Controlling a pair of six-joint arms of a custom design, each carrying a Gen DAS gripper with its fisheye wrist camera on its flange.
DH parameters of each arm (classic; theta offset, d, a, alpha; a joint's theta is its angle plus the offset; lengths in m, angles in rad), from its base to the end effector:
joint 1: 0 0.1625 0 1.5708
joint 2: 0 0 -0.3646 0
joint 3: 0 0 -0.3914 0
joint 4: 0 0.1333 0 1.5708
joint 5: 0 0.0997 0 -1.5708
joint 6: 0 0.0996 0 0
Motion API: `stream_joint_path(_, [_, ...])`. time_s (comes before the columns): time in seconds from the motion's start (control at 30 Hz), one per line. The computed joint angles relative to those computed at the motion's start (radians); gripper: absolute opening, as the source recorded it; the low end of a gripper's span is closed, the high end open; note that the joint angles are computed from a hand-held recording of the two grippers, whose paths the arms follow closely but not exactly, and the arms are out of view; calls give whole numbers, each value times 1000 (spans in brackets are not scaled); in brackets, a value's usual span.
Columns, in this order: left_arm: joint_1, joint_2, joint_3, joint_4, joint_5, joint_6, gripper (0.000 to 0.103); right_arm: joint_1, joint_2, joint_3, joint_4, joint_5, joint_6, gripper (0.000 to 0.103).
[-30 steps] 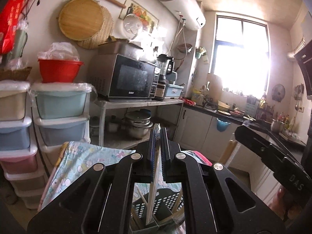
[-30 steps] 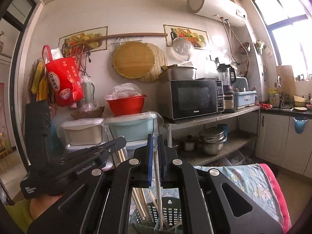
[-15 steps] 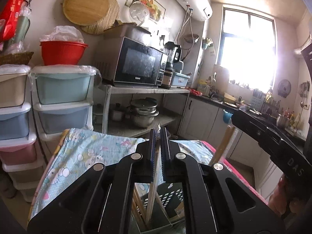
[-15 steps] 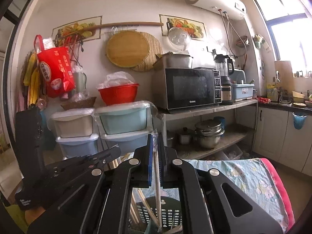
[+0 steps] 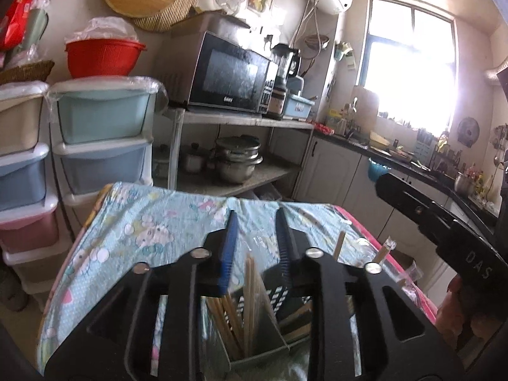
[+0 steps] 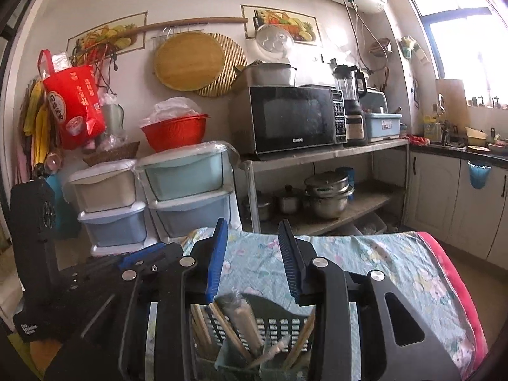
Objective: Organize utensils
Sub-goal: 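Open both tools to release the chopsticks into the caddy, then withdraw both open tools from the caddy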
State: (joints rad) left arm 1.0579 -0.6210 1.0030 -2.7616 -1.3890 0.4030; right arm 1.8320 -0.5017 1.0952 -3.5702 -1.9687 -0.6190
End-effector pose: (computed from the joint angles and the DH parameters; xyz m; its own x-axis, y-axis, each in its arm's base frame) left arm -0.2604 -0.7708 0.2332 -0.7145 0.5750 -0.3985 0.6729 0.4088 -0.6166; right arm 0.2855 -0.7011 0.2022 -0.7812 0.0148 0.6242 -0.6085 0.2053 -0.7665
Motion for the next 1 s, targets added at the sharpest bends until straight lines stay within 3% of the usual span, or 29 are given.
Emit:
stream_joint_path(0.23, [3,-45,76,-9,24,-14,46,-8,-52,104,-15,-22,23,36])
stream_joint_path(0.67, [-10,-149,237,-27,56,-25,79,-6,-138,299,-71,-56,50,43])
stream_joint_path(0.83, [-14,-196,311,-44,67,-37,90,-1,-168,372,-102,-73,55,54])
stream_joint_path(1.0, [-15,-244,385,-52,73,-33,92,-1,-202,455,-119,-93,69,66])
